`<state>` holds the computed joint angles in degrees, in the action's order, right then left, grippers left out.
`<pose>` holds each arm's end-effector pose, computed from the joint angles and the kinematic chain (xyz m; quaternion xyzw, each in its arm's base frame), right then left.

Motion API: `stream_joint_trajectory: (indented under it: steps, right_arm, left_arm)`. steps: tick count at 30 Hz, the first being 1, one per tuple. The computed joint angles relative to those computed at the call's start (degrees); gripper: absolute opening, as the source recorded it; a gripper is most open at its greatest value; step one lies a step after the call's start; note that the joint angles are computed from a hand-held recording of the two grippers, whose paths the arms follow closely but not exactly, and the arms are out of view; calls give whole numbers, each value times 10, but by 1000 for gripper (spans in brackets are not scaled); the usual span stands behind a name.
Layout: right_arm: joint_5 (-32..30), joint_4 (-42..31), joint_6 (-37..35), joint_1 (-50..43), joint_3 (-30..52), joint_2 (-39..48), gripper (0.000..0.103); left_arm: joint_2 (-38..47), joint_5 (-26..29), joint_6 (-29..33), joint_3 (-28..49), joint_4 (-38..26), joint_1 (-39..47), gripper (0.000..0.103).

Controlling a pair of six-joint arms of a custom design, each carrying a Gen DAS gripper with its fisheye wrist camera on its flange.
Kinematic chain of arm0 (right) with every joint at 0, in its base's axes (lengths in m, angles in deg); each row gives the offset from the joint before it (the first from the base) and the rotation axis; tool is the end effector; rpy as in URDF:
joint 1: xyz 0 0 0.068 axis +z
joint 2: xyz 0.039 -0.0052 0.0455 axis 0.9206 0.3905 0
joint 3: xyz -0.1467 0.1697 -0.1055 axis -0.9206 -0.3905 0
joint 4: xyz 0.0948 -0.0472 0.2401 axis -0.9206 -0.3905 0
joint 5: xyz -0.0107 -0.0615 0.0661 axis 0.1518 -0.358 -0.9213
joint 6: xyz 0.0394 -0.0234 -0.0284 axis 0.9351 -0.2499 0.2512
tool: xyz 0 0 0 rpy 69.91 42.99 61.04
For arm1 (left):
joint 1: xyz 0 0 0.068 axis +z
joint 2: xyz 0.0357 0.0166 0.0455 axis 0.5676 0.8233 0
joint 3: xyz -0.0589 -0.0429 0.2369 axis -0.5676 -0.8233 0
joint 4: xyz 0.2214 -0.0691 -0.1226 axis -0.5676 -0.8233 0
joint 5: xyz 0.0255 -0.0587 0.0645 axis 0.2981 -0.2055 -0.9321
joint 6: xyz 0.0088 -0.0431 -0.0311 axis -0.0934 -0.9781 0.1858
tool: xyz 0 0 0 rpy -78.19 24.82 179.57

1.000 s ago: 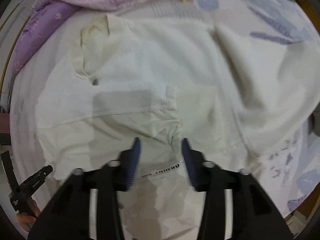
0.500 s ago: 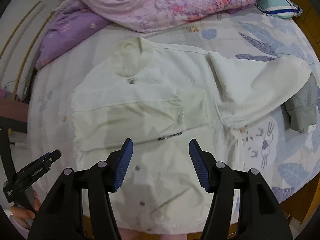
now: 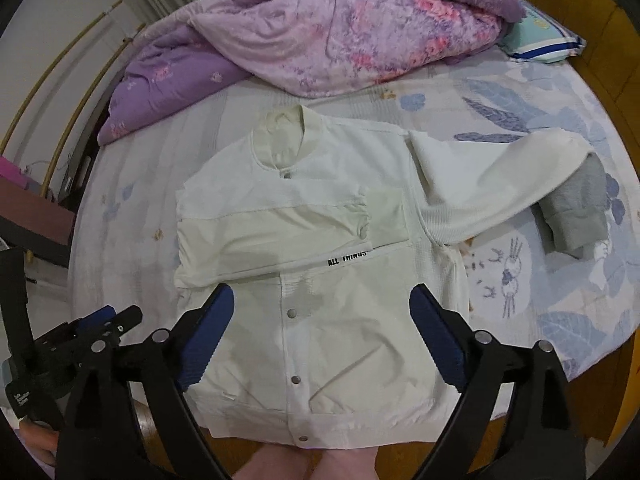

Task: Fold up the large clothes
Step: 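Open both grippers and lift them away from the jacket, then move the right gripper to the grey-cuffed sleeve and grasp its cuff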

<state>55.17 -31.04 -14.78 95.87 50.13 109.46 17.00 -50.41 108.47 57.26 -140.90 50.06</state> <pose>0.2478 0.1328 0.3021 0.1744 0.9641 0.0854 0.1813 0.3237 0.0842 0.2894 0.0922 0.9886 -0.0388 0.1127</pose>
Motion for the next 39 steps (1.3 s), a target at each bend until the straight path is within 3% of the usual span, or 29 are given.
stream_joint_trajectory:
  steps: [3,7,10,14,20,23,26,28,30,32,35,39]
  right_arm:
    - [30,-13,49,30,-7,-19,92]
    - [72,-40,126,70,-8,-46,92]
    - [112,-74,166,98,5,-60,92]
    - [157,-96,198,118,-1,-92,93]
    - [201,-107,213,116,-49,-171,93]
    - [201,-104,198,90,-78,-211,93]
    - [180,-83,140,27,-121,-266,93]
    - [146,-58,59,-51,-151,-307,93]
    - [96,-32,-35,-144,-176,-336,93]
    - [6,-2,-155,-280,-197,-353,93]
    - [-97,25,-286,-442,-207,-346,93]
    - [-221,61,-453,-638,-192,-255,93]
  left_arm:
    - [-25,7,22,-24,26,3,64]
    - [-21,53,57,-6,1,16,65]
    - [-32,55,98,-10,-3,11,66]
    - [-42,96,128,-11,-17,9,76]
    - [-59,154,99,-26,-18,-13,78]
    - [-73,156,69,-39,-4,-51,78]
    - [-92,134,32,-61,23,-105,78]
    - [-104,115,-14,-79,48,-153,79]
    - [-107,92,-64,-90,71,-200,79]
    - [-100,65,-106,-87,82,-243,79]
    - [-81,21,-186,-75,109,-321,79]
    - [-11,-15,-251,-15,113,-393,79]
